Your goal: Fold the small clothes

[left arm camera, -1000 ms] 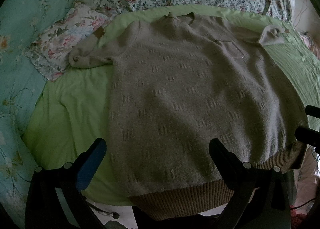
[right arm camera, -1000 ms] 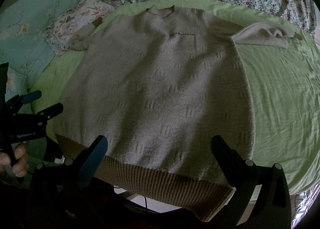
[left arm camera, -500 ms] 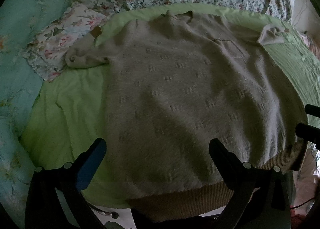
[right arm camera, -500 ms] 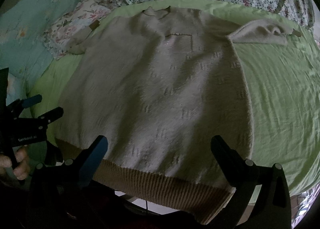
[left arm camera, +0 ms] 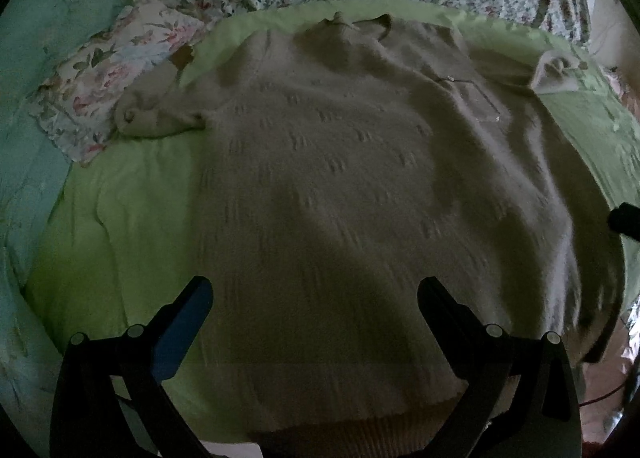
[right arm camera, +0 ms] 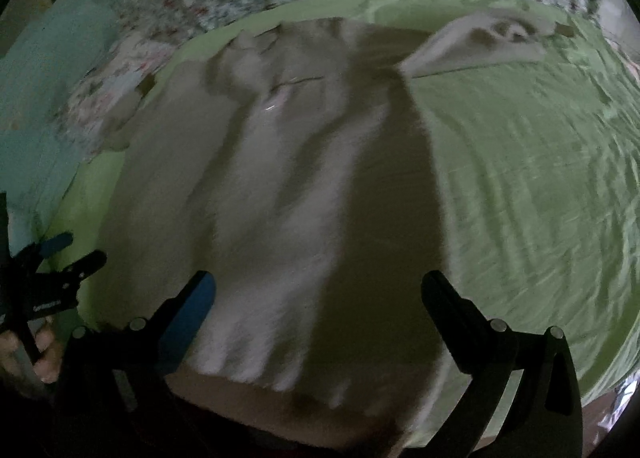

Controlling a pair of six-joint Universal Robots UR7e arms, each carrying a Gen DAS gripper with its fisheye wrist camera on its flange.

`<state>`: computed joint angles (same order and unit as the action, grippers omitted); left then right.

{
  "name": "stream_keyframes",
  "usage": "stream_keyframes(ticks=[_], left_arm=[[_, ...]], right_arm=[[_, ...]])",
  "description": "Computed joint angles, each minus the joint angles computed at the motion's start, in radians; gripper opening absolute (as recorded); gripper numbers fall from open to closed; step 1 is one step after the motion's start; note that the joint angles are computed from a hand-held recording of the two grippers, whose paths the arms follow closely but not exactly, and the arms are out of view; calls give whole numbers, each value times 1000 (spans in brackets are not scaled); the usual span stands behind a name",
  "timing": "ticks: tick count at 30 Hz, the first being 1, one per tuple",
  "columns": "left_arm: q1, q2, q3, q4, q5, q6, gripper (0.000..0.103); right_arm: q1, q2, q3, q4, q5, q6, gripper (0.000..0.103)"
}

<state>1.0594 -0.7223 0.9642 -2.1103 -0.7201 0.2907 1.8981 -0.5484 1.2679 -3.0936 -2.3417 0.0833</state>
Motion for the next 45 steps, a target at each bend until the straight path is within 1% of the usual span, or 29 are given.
stream_keyframes(ticks=[1,5,9,10,12,14,16,17,19,21,22,23,26,27,28,30,31,32,33,34,35,37,38,39,41,42,43,44,45], left_arm=[[3,7,-9,-19,-16,5,102],[10,45,-72,-14,-45,-5,102],[12,78,-125,10,-46,-9,102],[12,87,-139,17,-41,-5,102],[11,105,-161,34,-6,10,102],[9,126,-188,40,24,32,102],[10,143,-214,28,24,51,102],[11,155,-234,28,22,55,102],[14,174,-268,41,20,52,102],[18,199,-314,72,16,41,102],[19,209,-331,82,23,43,102],[22,224,-356,101,19,34,102],[28,267,-431,167,4,0,102],[30,280,-453,180,-3,-7,102],[32,295,-477,196,-8,-14,102],[34,333,-541,237,-5,-28,102],[35,342,-559,250,-9,-34,102],[37,367,-603,278,-12,-46,102],[37,392,-648,305,-16,-54,102],[37,404,-668,318,-16,-58,102],[37,413,-682,323,-18,-57,102],[37,436,-720,336,-23,-52,102],[36,438,-720,328,-25,-46,102],[36,438,-715,315,-27,-39,102],[36,439,-716,318,-34,-41,102],[36,435,-708,312,-40,-41,102],[36,419,-677,292,-43,-38,102],[35,409,-656,282,-46,-39,102],[35,404,-646,280,-49,-40,102]], right_arm=[[-7,-8,4,-7,-1,3,102],[-41,-52,26,-30,30,36,102],[-64,-76,14,-67,23,20,100],[-68,-79,7,-69,23,19,99],[-84,-90,-9,-75,38,19,95],[-107,-104,-33,-69,73,31,93],[-126,-113,-58,-77,86,29,92],[-136,-114,-84,-68,78,38,92],[-155,-113,-130,-75,93,27,91],[-172,-100,-202,-64,55,18,89],[-184,-97,-235,-56,57,25,89],[-199,-95,-269,-50,74,36,88],[-233,-60,-413,3,57,63,83],[-246,-45,-469,26,60,72,83],[-255,-39,-498,36,61,80,83],[-281,-28,-562,71,97,129,83],[-292,-14,-605,94,101,147,83],[-305,7,-669,137,103,165,83],[-308,16,-691,144,90,174,83],[-317,22,-712,154,91,192,83],[-331,35,-752,188,105,225,83],[-342,61,-814,235,100,248,70],[-347,86,-871,283,85,257,54],[-352,101,-904,311,91,262,38],[-354,111,-924,314,113,239,24],[-348,133,-961,320,106,203,17],[-341,150,-988,315,107,161,14],[-334,159,-999,310,114,126,8],[-324,174,-1021,318,127,89,8]])
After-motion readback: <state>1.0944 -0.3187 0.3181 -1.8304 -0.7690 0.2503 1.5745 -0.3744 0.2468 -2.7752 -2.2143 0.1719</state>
